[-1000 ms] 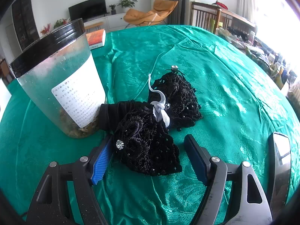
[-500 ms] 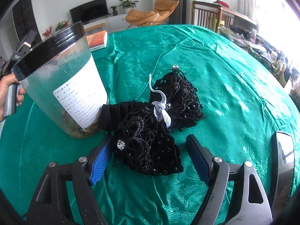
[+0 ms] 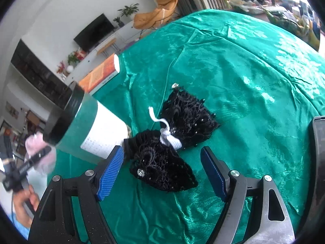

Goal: Organize soft objects
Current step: 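Lift both items over the white box and open both tools to drop them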

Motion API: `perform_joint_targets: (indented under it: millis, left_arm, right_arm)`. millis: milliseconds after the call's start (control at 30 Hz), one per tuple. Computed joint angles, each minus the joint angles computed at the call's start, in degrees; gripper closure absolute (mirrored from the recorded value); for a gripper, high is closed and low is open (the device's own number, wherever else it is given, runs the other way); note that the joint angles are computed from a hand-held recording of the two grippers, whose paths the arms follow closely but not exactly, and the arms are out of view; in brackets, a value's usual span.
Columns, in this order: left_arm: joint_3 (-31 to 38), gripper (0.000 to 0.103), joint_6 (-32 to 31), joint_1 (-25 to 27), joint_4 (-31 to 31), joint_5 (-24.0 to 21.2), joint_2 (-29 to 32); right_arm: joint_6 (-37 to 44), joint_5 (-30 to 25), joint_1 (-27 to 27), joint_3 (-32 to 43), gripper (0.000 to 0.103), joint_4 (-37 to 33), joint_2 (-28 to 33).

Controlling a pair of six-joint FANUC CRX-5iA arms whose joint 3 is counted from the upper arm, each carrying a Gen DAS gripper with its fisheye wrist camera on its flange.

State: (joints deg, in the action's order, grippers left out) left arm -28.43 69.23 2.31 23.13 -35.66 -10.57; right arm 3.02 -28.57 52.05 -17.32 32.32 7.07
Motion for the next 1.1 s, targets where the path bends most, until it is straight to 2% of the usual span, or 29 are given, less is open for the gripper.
perform_joint_targets:
  millis: [67, 133, 167, 200, 300, 400, 600, 867, 967, 1100]
  left_arm:
    - [-0.5, 0.064, 2.5, -1.6, -1.9, 0.3, -0.5]
    - [-0.8, 0.064, 4.0, -2.7, -2.5, 0.2, -0.4]
    - [-1.0, 0.064, 4.3, -3.1, -2.2, 0.2, -0.4]
    - [-1.2, 0.064, 4.5, -3.3, -2.0, 0.3, -0.6]
    - [-0.9, 0.064, 5.8, -4.5, -3.3, 0.5, -1.1]
    - [0.8, 0.064, 8.2, -5.6, -6.7, -0.2, -1.6]
    - [5.4, 0.064, 15.4, -8.1, -16.1, -2.4, -3.1]
    - [7.1, 0.064, 19.4, -8.5, -22.1, -5.2, -7.2]
    - [5.9, 0.064, 18.1, -6.8, -20.9, -5.9, -10.4]
    - [1.2, 0.064, 10.0, 0.6, -12.0, -7.3, -17.3]
  right_arm:
    - [4.4, -3.8, -0.6, 4.2, 0.022, -4.9, 1.5]
    - [13.7, -10.1, -1.2, 11.2, 0.027, -13.0, 5.1]
    - [17.2, -13.5, -1.4, 14.3, 0.045, -15.5, 6.9]
    - [20.0, -15.9, -1.4, 16.3, 0.058, -16.6, 8.3]
    - [21.5, -17.9, -0.7, 17.4, 0.067, -13.5, 9.4]
    - [19.9, -18.2, -0.3, 17.0, 0.068, -9.0, 8.8]
    - [13.9, -19.3, -0.2, 14.5, 0.068, 5.0, 5.1]
    - [18.4, -21.6, 2.5, 20.6, 0.068, 9.0, 4.6]
    - [21.1, -21.8, 5.3, 23.7, 0.068, 8.3, 5.5]
    - [24.7, -21.1, 9.7, 27.8, 0.068, 6.3, 7.1]
